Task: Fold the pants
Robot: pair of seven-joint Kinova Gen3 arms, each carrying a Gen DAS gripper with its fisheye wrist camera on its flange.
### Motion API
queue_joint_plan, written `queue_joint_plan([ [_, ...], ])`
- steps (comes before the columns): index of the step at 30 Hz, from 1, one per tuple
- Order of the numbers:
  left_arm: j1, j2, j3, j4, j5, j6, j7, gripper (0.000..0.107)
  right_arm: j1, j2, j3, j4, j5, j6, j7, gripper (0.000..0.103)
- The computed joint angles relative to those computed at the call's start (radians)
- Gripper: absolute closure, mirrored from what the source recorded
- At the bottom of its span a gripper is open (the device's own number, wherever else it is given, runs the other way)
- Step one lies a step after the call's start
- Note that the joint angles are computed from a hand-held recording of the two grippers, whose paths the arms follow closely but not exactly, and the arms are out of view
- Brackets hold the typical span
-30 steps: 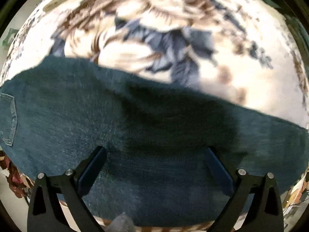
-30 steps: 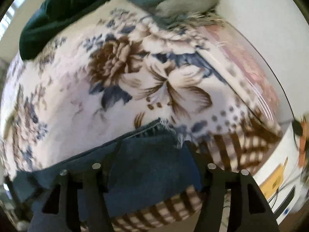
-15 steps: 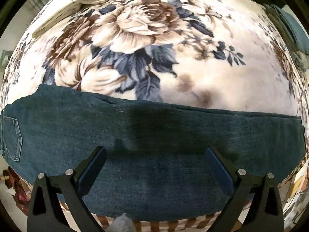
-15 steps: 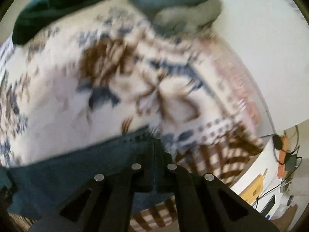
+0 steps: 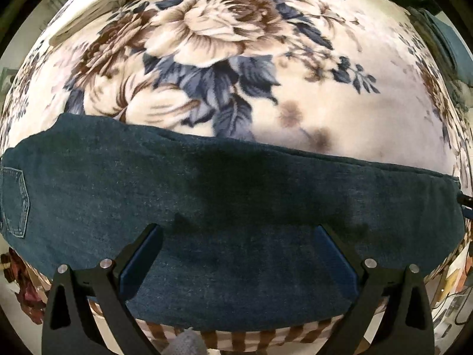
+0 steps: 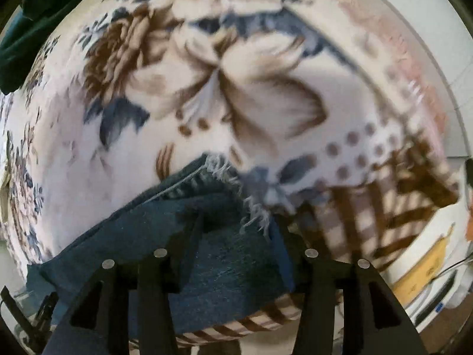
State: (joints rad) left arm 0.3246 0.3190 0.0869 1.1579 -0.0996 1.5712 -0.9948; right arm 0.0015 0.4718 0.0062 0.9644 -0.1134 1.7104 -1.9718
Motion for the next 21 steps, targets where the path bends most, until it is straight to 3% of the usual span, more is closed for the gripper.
queue_joint_plan([
  [1,0.005,0.002,0.002,-0.001,-0.003,0.001,0.003,0.005,-0.018,-0.015,0.008,0.021,0.010,-0.026,0.018,0.084],
  [2,0.012,0.013,0.003,-0.011,-0.005,0.002,0.010,0.005,-0.055,-0.030,0.033,0.035,0.037,-0.044,0.033,0.096],
  [5,0.015,0.020,0.003,-0.013,-0.003,-0.002,0.012,0.005,-0.194,-0.099,0.092,0.105,0.159,-0.136,0.005,0.097],
  [7,0.018,0.015,0.002,-0.011,-0.007,0.000,0.011,0.005,-0.233,-0.151,0.075,0.139,0.234,-0.183,-0.040,0.097],
  [9,0.022,-0.002,-0.001,-0.001,-0.020,-0.002,0.013,0.005,-0.217,-0.189,0.016,0.153,0.289,-0.209,-0.085,0.097],
  [12,0.023,-0.003,-0.003,-0.009,-0.033,-0.004,0.020,0.005,-0.245,-0.235,-0.002,0.180,0.357,-0.255,-0.135,0.097],
  [17,0.009,-0.015,-0.007,-0.002,-0.035,0.001,0.021,0.005,-0.218,-0.186,-0.003,0.195,0.347,-0.250,-0.113,0.096],
  [20,-0.007,-0.033,-0.010,0.021,-0.030,-0.006,0.022,0.005,-0.179,-0.110,0.006,0.153,0.280,-0.165,-0.090,0.078],
  [21,-0.016,-0.048,-0.012,0.035,-0.027,-0.010,0.020,0.005,-0.176,-0.099,0.007,0.128,0.263,-0.134,-0.097,0.063],
])
